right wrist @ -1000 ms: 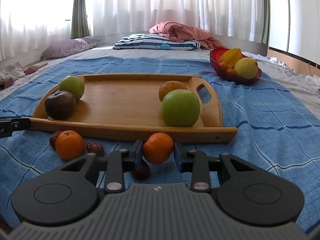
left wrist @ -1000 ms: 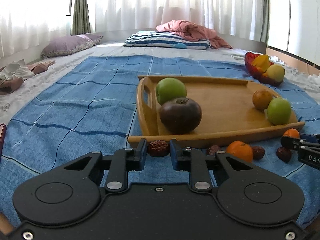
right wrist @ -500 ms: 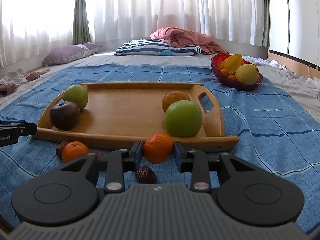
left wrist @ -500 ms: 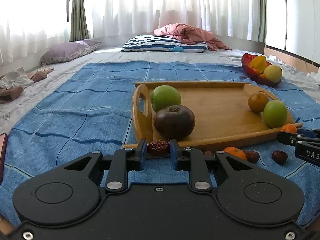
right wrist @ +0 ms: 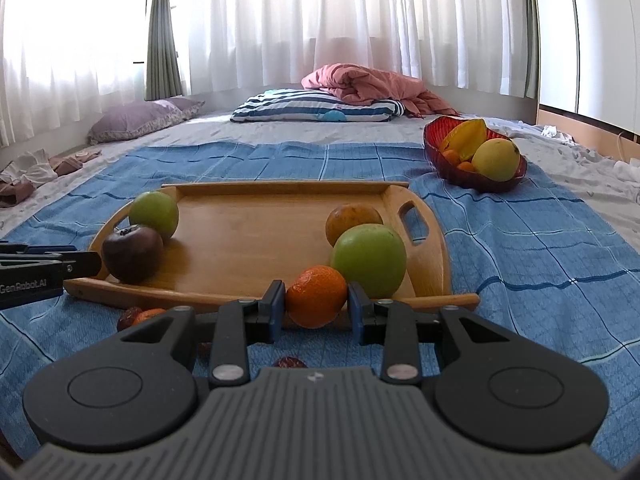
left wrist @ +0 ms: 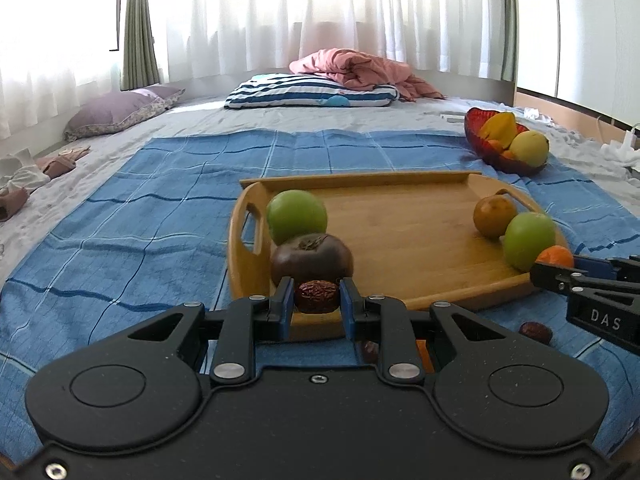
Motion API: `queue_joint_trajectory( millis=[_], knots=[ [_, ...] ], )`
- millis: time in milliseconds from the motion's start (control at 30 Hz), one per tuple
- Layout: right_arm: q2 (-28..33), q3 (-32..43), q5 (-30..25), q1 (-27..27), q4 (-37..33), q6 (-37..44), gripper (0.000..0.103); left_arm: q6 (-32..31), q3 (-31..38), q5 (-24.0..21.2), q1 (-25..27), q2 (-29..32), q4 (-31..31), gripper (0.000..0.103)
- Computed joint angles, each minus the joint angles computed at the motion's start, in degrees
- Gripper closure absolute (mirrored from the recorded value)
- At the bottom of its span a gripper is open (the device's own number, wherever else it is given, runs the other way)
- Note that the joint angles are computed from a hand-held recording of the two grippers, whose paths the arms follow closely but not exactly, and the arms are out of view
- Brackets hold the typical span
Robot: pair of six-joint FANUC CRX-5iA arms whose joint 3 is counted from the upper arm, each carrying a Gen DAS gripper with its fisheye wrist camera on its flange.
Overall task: Organize fruits
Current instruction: 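Lift and carry the date with the left tool while the right tool carries the tangerine over the tray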
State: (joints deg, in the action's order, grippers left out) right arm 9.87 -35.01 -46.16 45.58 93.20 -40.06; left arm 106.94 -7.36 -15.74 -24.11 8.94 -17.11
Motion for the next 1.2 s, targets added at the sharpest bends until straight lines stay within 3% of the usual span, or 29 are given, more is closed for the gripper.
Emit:
queue_joint_trajectory(
  millis=[600,733,833,1033,1200],
  knots=[
    [-0.75,0.86,1.28,-2.13,1.56,0.85,0.065,-13.60,1.08,2.36,1.10,2.23,13.74,0.080],
    [-1.04,1.65,2.22,-3.53,1.98,1.09,0.065,-24.52,0.72,3.30,2.08,3.43,25.69,0.080],
    [-1.20,2.62,3.42,-5.01,1.74,1.26,0.065,-29.31,1.70,3.06,2.37,4.53,31.12,0.080],
    [-1.57,4.75,6.52,-8.47,1.64,2.26,0.065,-33.62,6.94,-1.07,3.29,7.84,37.18,0.080],
    [-1.02,7.87,11.67,-11.74,-1.85,4.36,0.065,-28.98,15.31,-7.71,4.17,12.11,34.09,0.080]
  ],
)
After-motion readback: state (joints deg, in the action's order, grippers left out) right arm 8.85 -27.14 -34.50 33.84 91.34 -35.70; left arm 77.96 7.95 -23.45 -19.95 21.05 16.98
